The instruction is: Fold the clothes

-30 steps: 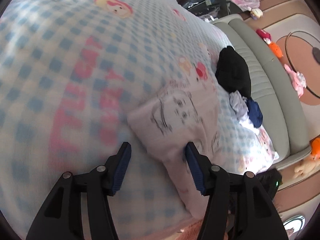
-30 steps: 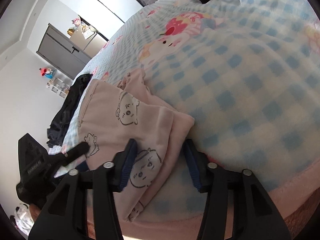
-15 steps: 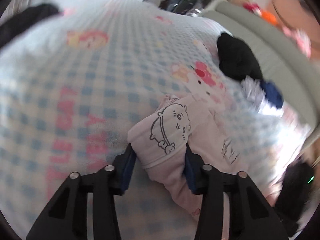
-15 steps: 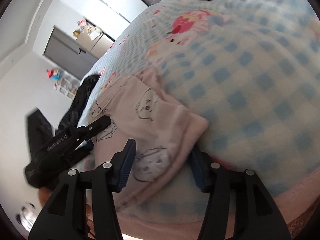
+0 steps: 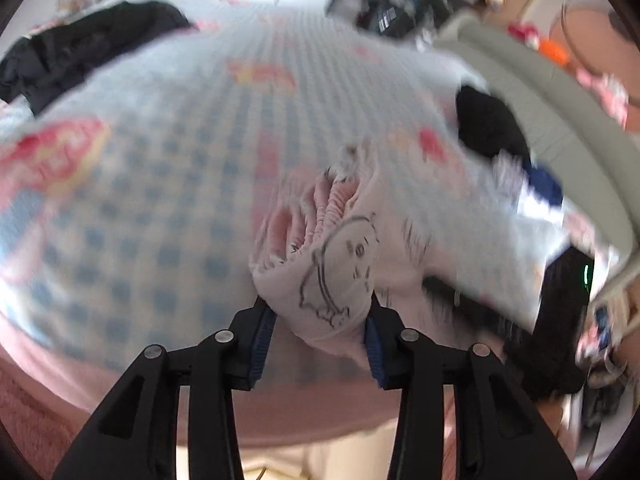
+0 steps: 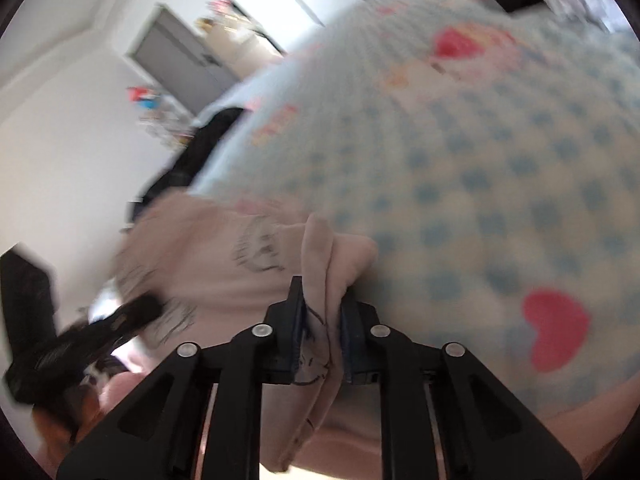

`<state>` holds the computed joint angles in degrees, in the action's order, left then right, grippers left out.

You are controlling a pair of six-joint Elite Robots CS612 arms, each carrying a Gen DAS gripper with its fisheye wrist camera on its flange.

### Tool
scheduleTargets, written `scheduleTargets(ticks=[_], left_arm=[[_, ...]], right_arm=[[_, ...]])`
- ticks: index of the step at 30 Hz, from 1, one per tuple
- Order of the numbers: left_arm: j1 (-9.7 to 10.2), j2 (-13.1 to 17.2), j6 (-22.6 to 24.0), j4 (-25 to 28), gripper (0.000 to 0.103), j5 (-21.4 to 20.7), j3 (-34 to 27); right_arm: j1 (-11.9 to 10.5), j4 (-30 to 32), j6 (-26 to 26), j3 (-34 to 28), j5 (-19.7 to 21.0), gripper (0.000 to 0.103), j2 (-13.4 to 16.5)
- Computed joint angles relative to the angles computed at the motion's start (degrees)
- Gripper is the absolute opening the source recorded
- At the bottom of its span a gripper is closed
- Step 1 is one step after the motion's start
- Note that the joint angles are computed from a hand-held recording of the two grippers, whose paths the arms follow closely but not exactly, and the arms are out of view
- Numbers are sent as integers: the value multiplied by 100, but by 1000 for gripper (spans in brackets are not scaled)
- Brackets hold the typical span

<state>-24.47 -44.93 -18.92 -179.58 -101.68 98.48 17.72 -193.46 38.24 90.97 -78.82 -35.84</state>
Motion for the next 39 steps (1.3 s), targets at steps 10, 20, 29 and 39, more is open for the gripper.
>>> scheduleTargets(ticks=[10,20,29,39], left_arm=[[84,-28,44,294,56,18,-31],[-24,-238,197,601,68,626,87],[389,-105,-733,-649,64,-831,113],[7,112,946,212,34,-650,-343]], right_arm=[[-27,-84,202,138,-169,18,-57],[-10,-3,159,104,-218,23,-28],[-1,1,190,186,-400,23,-105],[38,235,-87,223,-638,26,-173]])
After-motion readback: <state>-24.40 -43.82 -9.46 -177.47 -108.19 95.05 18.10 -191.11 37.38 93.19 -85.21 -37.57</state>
